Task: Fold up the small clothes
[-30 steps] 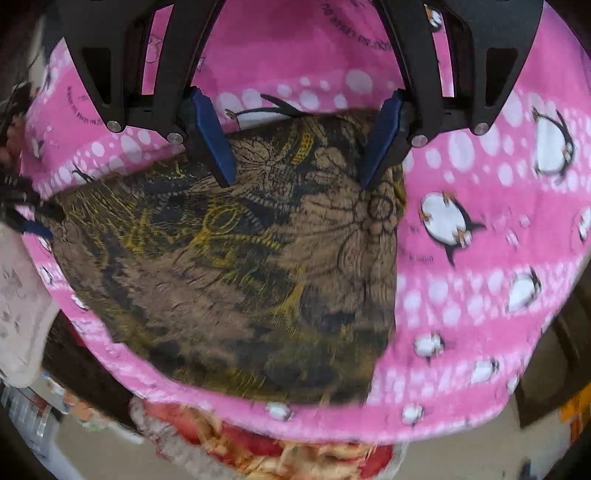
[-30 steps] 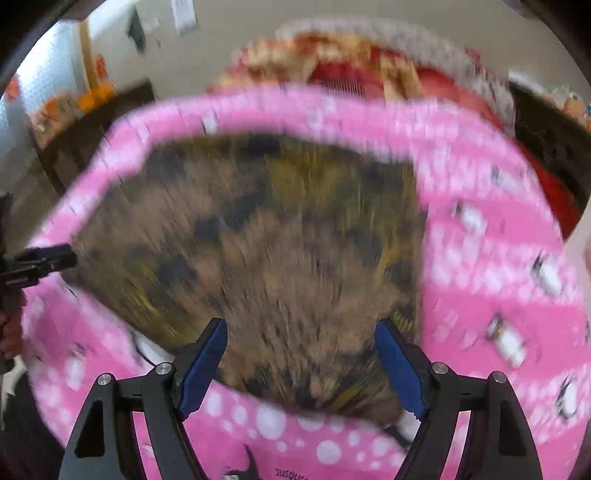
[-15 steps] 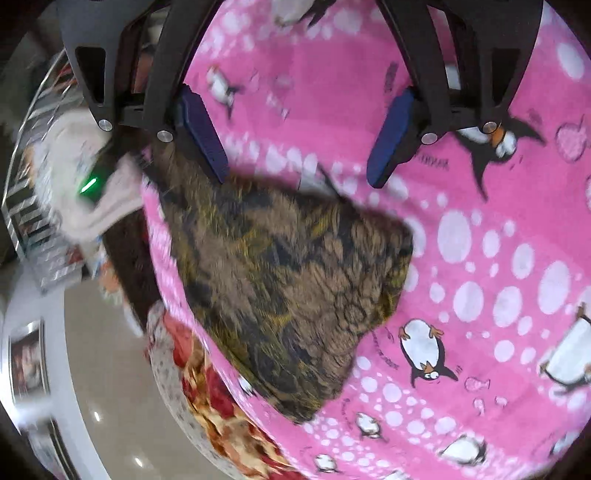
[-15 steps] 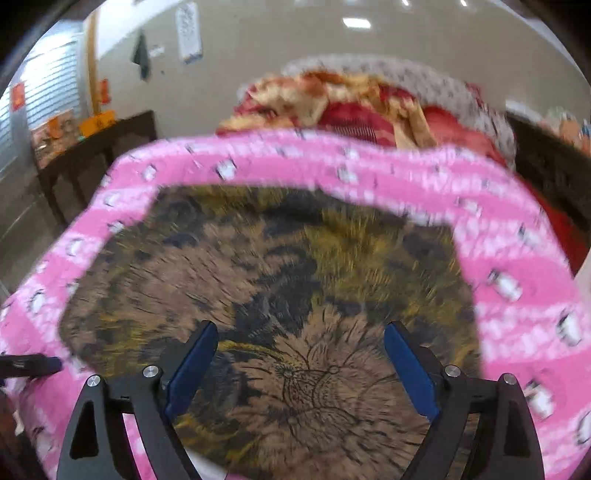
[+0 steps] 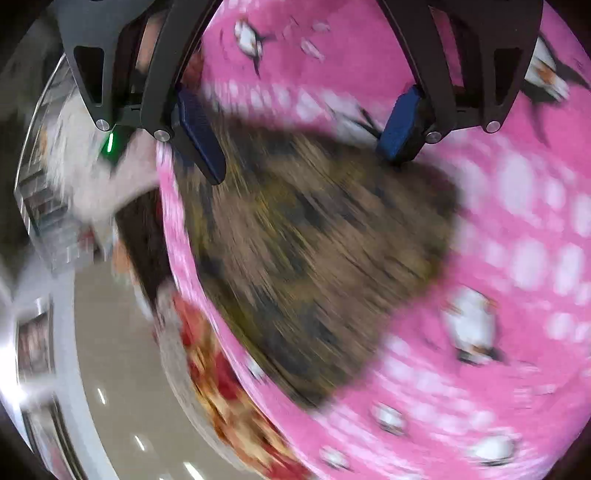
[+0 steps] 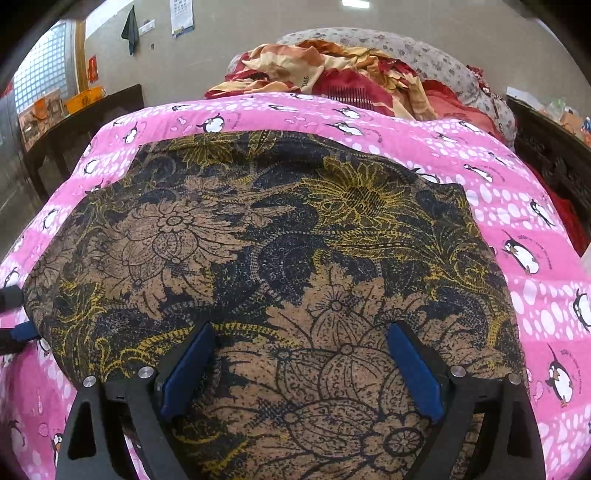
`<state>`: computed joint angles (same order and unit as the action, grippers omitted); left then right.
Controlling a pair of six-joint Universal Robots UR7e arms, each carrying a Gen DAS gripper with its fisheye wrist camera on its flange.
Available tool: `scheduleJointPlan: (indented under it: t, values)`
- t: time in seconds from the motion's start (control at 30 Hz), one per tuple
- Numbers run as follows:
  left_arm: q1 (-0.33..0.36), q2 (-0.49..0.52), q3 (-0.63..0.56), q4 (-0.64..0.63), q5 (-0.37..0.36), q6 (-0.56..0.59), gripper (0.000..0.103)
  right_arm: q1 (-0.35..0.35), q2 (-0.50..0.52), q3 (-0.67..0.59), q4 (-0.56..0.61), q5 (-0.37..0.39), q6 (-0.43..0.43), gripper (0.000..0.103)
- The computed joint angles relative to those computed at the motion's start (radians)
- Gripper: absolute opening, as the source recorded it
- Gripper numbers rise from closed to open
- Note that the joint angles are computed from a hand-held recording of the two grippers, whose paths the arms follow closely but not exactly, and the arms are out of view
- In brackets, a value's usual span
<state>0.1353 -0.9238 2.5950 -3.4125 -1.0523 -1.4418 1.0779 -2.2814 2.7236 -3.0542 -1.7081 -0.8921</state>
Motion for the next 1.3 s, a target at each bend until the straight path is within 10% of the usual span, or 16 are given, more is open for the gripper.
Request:
scheduleJointPlan:
  t: [0.3, 0.4, 0.47, 0.57, 0.7, 0.83, 1.03, 1.3]
  values:
    - [0.027, 0.040, 0.004, -0.109, 0.004, 0.063, 0.076, 0.004, 0.011, -0.001, -0.009, -0.007, -0.005, 0.094]
    - [0.025, 0.033, 0.025, -0.097, 0.036, -0.014, 0.056, 0.032, 0.018, -0.012, 0.004, -0.039, 0.007, 0.094]
    - [0.013, 0.025, 0.035, -0.073, 0.058, -0.048, 0.051, 0.161, 0.052, -0.070, 0.078, -0.160, 0.070, 0.091]
    - [0.000, 0.010, 0.038, 0.021, 0.097, -0.137, 0.024, 0.337, 0.102, -0.163, 0.152, -0.201, 0.136, 0.091]
    - [-0.041, -0.033, -0.002, 0.224, 0.149, -0.153, 0.016, 0.509, 0.303, -0.363, 0.407, -0.211, 0.275, 0.091]
    - [-0.119, -0.038, -0.109, 0.463, 0.268, 0.000, 0.015, 0.569, 0.510, -0.516, 0.523, -0.159, 0.376, 0.091]
    - [-0.138, 0.021, -0.184, 0.396, 0.310, 0.271, 0.015, 0.603, 0.746, -0.721, 0.695, -0.095, 0.554, 0.091]
    - [-0.120, 0.062, -0.221, 0.300, 0.295, 0.404, 0.015, 0.731, 0.949, -0.846, 0.883, -0.426, 0.576, 0.089]
